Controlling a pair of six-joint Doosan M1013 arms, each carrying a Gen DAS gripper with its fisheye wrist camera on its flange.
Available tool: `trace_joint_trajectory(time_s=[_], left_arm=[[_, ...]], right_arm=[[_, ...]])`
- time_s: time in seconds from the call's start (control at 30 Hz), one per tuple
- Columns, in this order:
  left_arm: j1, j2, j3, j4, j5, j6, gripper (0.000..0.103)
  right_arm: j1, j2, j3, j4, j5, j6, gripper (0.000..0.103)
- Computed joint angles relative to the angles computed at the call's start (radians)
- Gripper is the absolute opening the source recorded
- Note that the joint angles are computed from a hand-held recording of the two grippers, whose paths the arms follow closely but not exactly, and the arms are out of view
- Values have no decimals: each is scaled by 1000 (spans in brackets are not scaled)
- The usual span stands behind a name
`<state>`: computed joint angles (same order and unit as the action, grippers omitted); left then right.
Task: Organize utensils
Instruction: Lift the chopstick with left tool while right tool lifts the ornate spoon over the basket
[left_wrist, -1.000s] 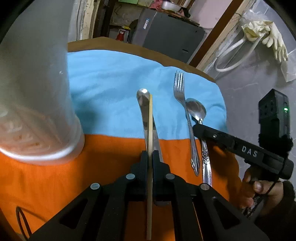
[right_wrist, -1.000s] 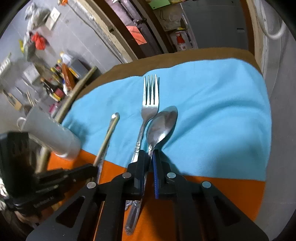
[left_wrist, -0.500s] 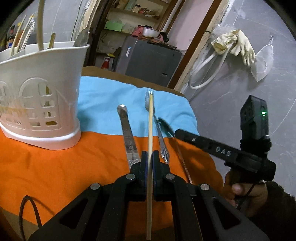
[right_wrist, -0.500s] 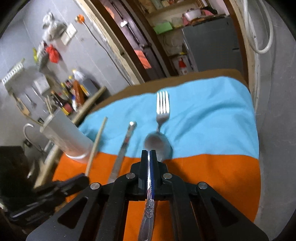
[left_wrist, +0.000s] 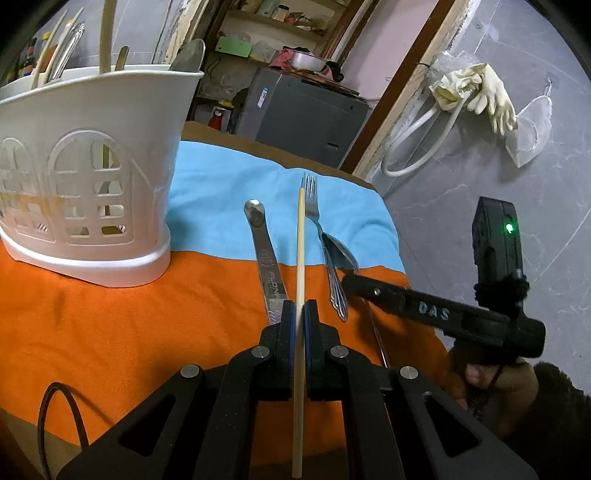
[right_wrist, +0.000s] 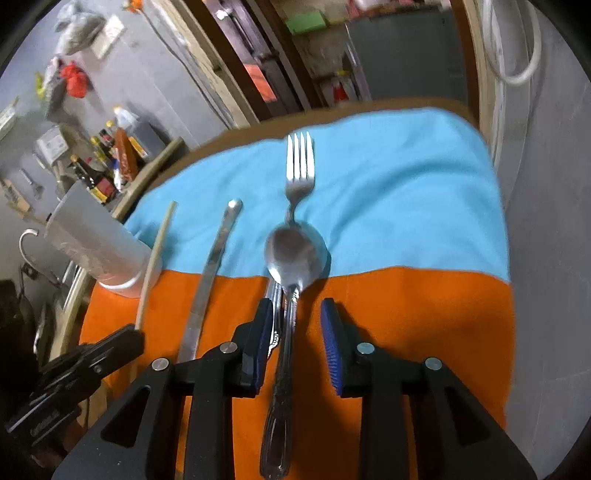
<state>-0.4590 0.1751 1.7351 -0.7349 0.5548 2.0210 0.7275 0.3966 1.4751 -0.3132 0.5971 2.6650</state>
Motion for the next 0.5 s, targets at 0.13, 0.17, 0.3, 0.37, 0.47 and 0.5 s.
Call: trace_joint_trajectory(time_s=[0.13,0.17,0.3,0.37,0.47,0.5], left_arm=[[1,0,3,-11,-2,11,2],[1,0,3,-17,-3,15,2],[8,-10,12,-78,-6,71,2],[14,-20,21,-136,-13,126,2],[19,-42,37,-237,-39,226,2],[23,-51,43,-289,-47,273,2]], right_arm=[[-15,25,-49,42,61,-8,12],[-17,30,-59,46,76,-7,6],[-5,22,-46,-24,62,82,5],[12,6,-18,-121,19,176,5],[41,-25,30,-323,-37,363,5],[53,-36,48,-424,-54,453,5]])
